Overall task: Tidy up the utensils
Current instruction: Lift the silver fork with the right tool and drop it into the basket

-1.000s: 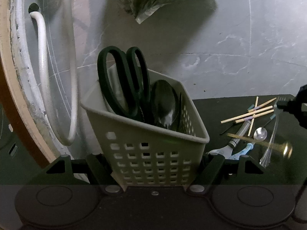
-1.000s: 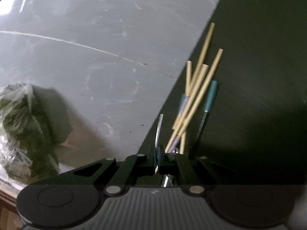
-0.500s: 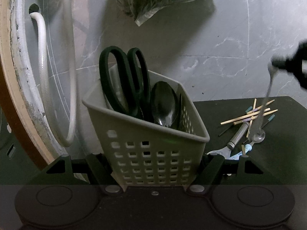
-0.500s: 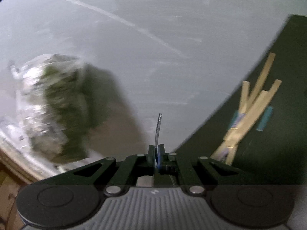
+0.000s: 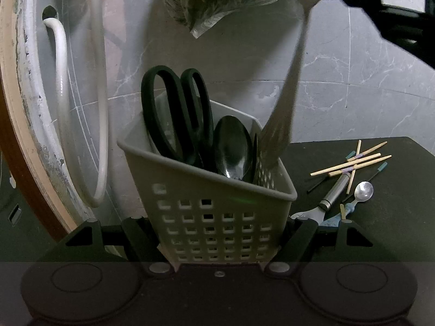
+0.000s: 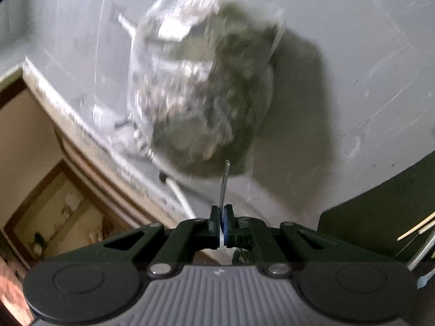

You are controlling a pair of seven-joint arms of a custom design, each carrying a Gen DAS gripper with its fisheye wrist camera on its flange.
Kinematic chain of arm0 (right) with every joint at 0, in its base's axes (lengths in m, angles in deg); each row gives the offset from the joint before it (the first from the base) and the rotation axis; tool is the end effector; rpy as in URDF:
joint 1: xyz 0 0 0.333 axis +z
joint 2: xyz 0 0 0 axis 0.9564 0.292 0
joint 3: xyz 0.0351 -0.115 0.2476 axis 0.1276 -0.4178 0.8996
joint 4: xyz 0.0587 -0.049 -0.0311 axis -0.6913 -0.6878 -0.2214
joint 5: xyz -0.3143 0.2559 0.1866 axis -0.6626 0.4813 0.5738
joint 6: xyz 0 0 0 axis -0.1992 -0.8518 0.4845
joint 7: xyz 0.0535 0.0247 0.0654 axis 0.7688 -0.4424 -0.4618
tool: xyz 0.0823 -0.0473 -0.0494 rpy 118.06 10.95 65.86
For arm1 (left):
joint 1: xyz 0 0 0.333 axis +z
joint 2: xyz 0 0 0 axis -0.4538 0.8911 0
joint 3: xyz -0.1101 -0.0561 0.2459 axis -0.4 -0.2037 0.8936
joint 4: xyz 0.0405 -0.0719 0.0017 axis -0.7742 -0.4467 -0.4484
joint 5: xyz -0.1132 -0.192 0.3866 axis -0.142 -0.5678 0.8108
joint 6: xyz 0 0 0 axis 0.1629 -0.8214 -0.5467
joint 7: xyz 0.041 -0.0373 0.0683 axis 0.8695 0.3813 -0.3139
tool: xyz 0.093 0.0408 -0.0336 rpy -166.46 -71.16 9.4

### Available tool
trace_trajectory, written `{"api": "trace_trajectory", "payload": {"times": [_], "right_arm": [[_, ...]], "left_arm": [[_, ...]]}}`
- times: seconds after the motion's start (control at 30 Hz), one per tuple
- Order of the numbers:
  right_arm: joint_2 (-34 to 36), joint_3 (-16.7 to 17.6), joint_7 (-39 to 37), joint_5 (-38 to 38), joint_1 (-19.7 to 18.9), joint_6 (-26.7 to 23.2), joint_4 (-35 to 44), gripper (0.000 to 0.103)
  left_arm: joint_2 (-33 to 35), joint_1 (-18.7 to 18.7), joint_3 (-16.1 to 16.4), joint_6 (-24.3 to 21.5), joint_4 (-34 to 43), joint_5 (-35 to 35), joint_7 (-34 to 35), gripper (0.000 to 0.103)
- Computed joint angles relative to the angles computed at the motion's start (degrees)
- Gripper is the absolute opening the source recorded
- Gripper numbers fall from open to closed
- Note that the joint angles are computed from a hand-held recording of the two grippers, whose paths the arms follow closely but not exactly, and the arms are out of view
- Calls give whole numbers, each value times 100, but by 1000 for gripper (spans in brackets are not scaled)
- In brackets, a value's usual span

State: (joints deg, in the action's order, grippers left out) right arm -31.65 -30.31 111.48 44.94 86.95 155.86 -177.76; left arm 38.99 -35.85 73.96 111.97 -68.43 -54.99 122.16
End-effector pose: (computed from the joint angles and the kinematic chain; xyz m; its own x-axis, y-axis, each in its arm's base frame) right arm 0.6189 0.0966 0.6378 0.2705 -0.5813 -0.7674 -0.4056 0.6541 -0.6384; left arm 0.6685 -0.2637 0.5580 -0.4127 -0.9079 -0.0734 -0.4459 0.2717 -0.8529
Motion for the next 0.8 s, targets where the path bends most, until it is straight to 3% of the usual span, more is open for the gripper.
{"api": "trace_trajectory", "payload": {"times": [0.13,0.63,0.8], "right_arm": [[235,92,634,-793,30,1,156,3],[499,323,1656,-3619,143,121,102,3],[445,318,1905,-4117,154,33,8,3]], "left_arm": [[-4,-3,2,12,-9,12,-20,77],[-7,-7,5,17,-16,36,-48,77],[-8,-6,4,20,-19,40,-52,77]]}}
